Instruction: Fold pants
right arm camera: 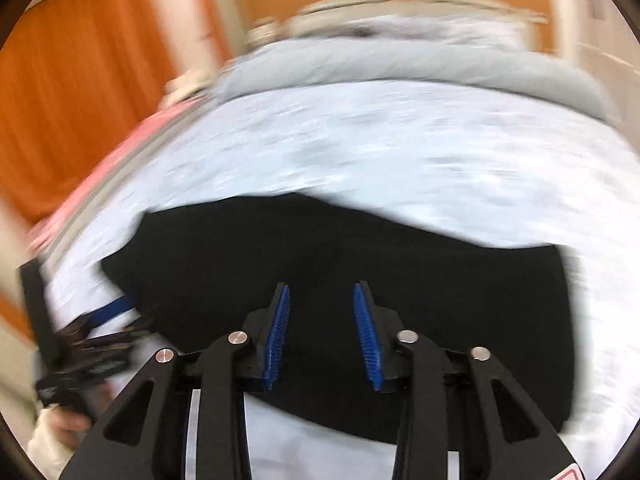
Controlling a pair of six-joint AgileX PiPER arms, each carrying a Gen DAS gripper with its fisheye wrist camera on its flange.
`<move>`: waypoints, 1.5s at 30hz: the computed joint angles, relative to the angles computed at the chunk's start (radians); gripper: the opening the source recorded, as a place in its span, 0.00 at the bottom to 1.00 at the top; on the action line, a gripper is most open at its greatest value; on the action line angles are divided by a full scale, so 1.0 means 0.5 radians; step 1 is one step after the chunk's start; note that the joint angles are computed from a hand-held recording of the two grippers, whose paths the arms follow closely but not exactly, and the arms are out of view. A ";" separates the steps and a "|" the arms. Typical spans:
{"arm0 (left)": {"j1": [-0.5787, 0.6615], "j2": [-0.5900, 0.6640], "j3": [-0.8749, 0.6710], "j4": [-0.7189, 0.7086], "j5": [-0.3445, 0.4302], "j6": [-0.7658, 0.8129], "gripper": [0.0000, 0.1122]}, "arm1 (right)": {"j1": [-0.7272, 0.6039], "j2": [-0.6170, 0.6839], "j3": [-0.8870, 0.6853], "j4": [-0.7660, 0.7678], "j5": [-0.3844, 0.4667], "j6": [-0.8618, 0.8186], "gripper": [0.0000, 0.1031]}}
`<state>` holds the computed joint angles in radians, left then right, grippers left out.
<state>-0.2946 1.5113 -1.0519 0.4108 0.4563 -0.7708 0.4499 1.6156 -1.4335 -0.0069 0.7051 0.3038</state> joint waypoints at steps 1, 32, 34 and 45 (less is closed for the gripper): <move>-0.016 0.006 -0.007 0.036 0.012 -0.024 0.87 | -0.076 -0.025 0.055 -0.170 0.057 0.134 0.29; -0.240 0.200 -0.173 0.312 0.233 -0.152 0.88 | 0.467 1.285 -1.542 -0.713 0.833 0.261 0.08; -0.242 0.208 -0.181 0.311 0.242 -0.152 0.88 | 0.501 1.332 -1.629 -0.780 0.911 0.198 0.07; -0.247 0.221 -0.192 0.311 0.249 -0.136 0.88 | 0.372 1.365 -1.776 -0.009 0.847 -0.023 0.07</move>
